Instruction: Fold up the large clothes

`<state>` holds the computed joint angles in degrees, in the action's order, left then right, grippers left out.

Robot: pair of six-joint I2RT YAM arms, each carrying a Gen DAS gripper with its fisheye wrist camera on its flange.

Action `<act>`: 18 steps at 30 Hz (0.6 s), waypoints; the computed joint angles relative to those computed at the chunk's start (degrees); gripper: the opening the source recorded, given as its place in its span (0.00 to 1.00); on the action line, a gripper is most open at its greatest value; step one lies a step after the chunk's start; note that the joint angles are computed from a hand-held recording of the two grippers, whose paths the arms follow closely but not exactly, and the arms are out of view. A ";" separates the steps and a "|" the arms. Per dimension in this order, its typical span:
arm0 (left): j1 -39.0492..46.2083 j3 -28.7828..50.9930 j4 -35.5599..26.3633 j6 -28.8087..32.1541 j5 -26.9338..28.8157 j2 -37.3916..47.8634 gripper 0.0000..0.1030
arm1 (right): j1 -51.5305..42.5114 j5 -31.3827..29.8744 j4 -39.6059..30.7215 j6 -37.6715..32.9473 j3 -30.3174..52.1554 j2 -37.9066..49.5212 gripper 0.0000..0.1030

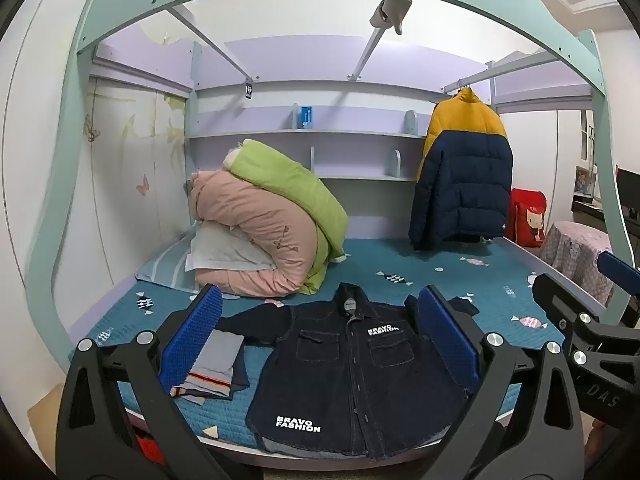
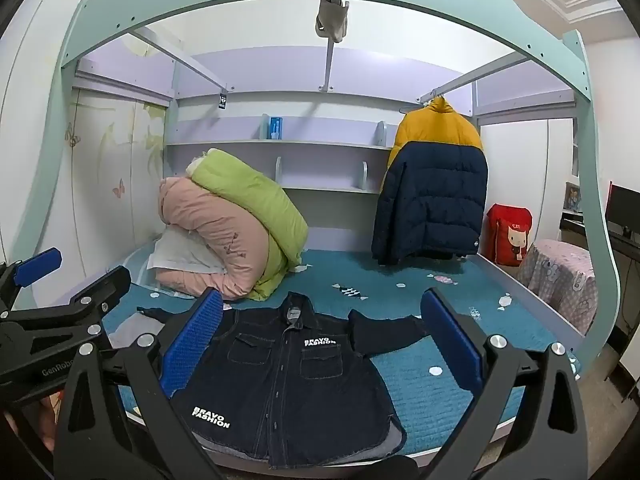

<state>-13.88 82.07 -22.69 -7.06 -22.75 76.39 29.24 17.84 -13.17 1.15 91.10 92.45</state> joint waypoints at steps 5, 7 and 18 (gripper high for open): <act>-0.56 2.12 -2.57 0.24 -0.77 1.41 0.96 | 0.25 0.17 -0.18 0.20 -0.05 -0.29 0.93; -0.73 1.39 -1.60 0.29 -0.91 1.55 0.95 | 0.39 0.25 1.64 0.34 -2.10 -0.46 0.93; -0.06 2.02 -2.16 -0.03 0.04 1.62 0.96 | -0.22 -0.86 3.38 1.98 -3.04 0.84 0.93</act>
<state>-13.94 84.09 -24.85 -7.09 -22.71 78.01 29.02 16.98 -9.80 3.13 88.06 93.29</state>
